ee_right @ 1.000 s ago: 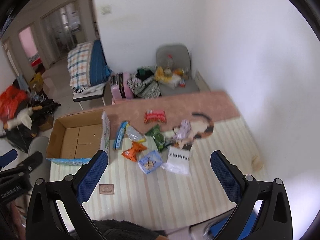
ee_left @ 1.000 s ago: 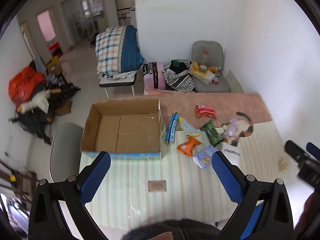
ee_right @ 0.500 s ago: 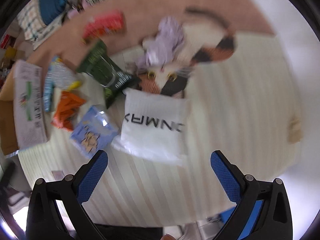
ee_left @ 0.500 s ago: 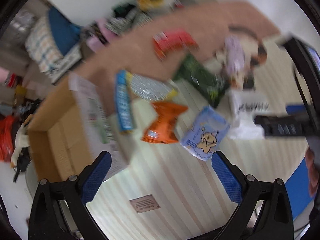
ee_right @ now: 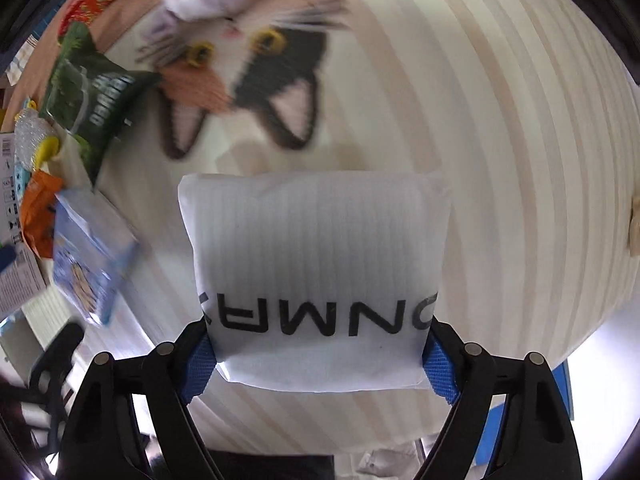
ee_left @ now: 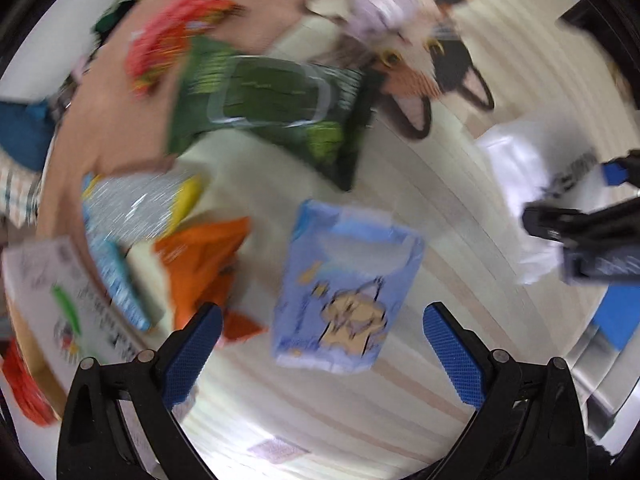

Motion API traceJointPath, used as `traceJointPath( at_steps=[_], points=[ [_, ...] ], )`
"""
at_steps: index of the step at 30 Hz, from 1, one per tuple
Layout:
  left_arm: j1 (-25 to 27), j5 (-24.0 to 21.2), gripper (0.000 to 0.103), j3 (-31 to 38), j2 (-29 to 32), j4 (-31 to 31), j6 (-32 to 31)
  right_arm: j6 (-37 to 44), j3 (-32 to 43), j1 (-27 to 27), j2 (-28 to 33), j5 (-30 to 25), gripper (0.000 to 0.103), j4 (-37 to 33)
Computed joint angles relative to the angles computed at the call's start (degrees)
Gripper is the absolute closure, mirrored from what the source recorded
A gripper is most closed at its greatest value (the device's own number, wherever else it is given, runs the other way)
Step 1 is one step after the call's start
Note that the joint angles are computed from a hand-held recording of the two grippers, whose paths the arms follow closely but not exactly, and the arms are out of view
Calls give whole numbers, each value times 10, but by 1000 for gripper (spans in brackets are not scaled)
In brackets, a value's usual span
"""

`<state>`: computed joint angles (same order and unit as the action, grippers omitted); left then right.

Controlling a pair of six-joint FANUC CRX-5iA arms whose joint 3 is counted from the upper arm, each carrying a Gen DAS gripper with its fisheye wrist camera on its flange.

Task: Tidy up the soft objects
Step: 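Grasp the blue cartoon tissue pack with left tool while right grasps white DONMARY pouch, then carry both packs into the cardboard box and open both tools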

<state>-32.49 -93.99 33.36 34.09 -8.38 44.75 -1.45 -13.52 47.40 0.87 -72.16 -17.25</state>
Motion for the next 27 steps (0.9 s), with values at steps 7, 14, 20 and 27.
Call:
traceJointPath(
  at_steps=[7, 14, 20, 27],
  points=[
    [-28, -23, 48, -6, 25, -46, 36, -35, -52, 23, -34, 38, 15, 3],
    [12, -5, 61, -64, -22, 15, 104, -90, -59, 49, -32, 45, 27, 30],
    [90, 5, 62, -105, -85, 98, 162, -139, -47, 91, -54, 48, 29, 82],
    [207, -68, 62, 28, -79, 195, 194, -93, 92, 114, 11, 13, 29, 163]
  ],
)
